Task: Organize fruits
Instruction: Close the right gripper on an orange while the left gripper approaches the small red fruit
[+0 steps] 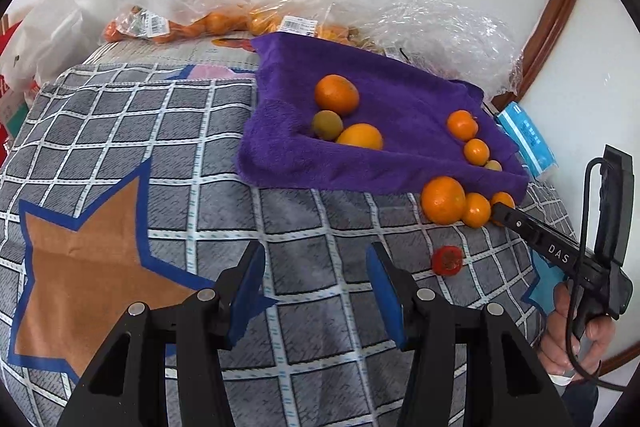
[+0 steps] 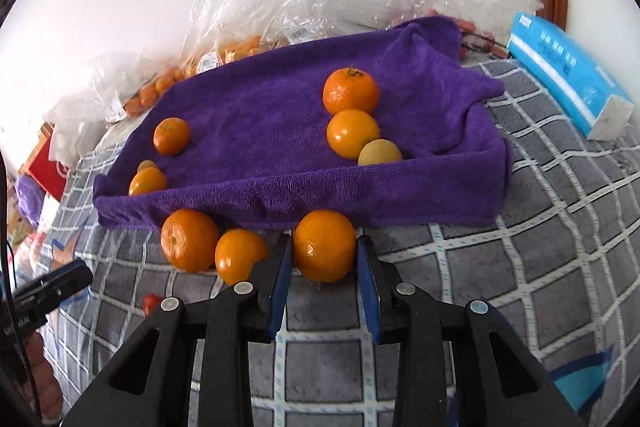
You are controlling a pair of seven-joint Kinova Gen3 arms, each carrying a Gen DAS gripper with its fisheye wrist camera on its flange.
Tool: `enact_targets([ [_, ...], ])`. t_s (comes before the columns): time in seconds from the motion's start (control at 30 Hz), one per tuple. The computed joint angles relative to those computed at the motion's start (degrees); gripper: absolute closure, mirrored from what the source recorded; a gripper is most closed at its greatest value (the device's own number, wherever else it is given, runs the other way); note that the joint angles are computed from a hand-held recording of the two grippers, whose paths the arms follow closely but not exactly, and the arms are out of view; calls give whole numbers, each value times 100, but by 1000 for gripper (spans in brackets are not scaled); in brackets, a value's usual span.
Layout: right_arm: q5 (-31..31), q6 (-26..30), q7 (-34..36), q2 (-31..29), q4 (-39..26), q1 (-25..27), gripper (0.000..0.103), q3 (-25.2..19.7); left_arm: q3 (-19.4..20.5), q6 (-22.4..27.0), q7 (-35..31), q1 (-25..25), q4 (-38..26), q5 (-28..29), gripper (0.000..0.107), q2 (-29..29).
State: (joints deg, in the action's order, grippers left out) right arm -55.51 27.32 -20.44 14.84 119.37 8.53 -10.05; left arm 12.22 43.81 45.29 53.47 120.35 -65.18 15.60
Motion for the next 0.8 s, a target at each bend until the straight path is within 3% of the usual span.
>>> enact_targets([
  [0.23, -386, -267, 808, -380, 480, 255, 71, 130, -53, -638, 128, 11, -138, -517, 57, 138],
  [0.33, -645, -50, 1177, -483, 604, 429, 71, 326, -118, -754, 88, 70, -344, -652, 57, 325],
  [0.67, -878, 431, 1799, -530, 756, 524, 71, 811, -554, -771, -499, 368, -1036, -206, 67, 806],
  [0.8, -850, 107, 1738, -587, 847, 285, 71, 805, -684, -634, -574, 485, -1144, -101, 73, 894],
])
